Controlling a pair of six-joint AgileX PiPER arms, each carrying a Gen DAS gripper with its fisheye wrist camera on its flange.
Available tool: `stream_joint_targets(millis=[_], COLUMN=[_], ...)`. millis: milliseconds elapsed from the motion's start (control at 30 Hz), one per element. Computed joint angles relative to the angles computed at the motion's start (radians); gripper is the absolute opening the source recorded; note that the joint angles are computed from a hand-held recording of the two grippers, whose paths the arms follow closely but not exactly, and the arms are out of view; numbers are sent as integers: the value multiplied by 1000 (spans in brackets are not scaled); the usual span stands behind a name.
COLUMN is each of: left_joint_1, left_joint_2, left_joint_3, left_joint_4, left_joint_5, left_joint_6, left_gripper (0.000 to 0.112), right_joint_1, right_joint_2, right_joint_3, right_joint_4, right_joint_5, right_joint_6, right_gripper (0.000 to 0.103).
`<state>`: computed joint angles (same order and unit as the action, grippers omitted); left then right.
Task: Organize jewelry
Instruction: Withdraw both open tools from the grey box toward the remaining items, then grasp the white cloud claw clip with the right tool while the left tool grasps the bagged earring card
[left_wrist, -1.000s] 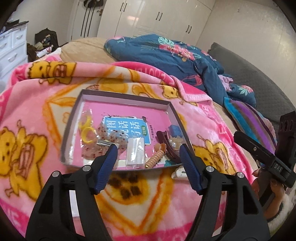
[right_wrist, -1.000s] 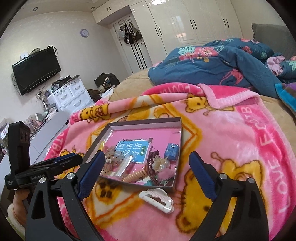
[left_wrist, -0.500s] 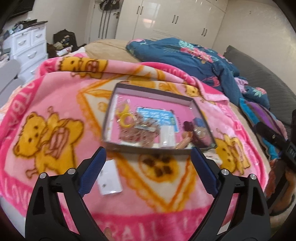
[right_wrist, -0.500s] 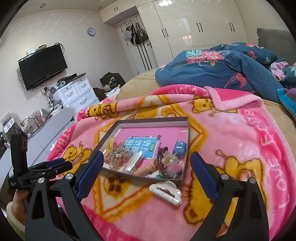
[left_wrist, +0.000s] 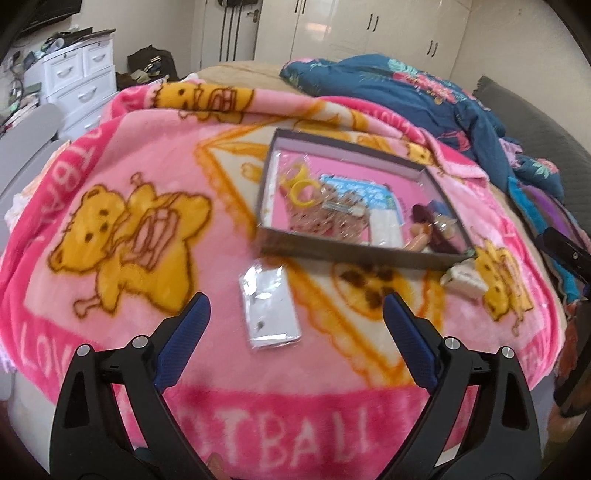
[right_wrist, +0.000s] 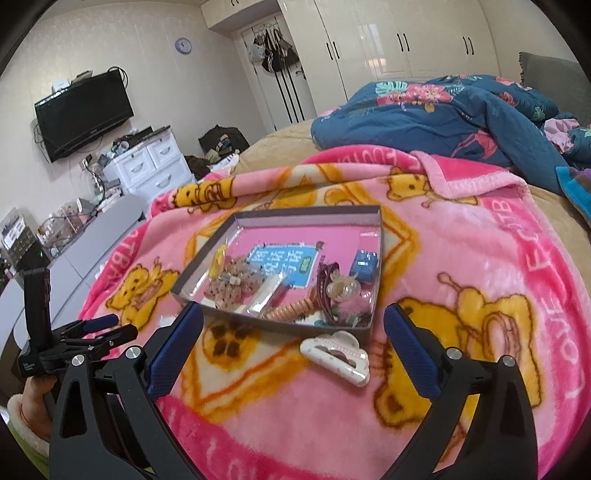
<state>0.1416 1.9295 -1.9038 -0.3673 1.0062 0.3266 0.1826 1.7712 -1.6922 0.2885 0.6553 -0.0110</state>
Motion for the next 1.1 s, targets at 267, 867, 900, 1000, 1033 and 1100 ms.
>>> stream_joint_targets(millis=[267, 867, 900, 1000, 1033, 1100], left_joint_1=[14, -23, -28, -36, -33, -30], left_joint_2=[32, 147, 146, 154, 153, 151], left_joint_3=[25, -35, -33, -47, -43, -37], left_joint_4=[11, 23, 31, 43, 26, 8], left_joint_5=[-5, -12, -20, -22, -20, -18], left_joint_6=[-12, -84, -89, -94, -80, -61], left_gripper=[88, 70, 66, 43, 32, 32], right_joint_1=[5, -16, -15, -12, -10, -1], right_joint_2=[16, 132, 148, 206, 228, 264], right_joint_3=[56, 84, 68, 5, -22, -66], right_joint_4=[-41, -68, -72, -79, -81, -112], right_joint_5=[-16, -11, -8, 12, 23, 39], right_joint_6=[22, 21, 20, 12, 6, 19], right_gripper=[98, 98, 98, 97, 97, 97])
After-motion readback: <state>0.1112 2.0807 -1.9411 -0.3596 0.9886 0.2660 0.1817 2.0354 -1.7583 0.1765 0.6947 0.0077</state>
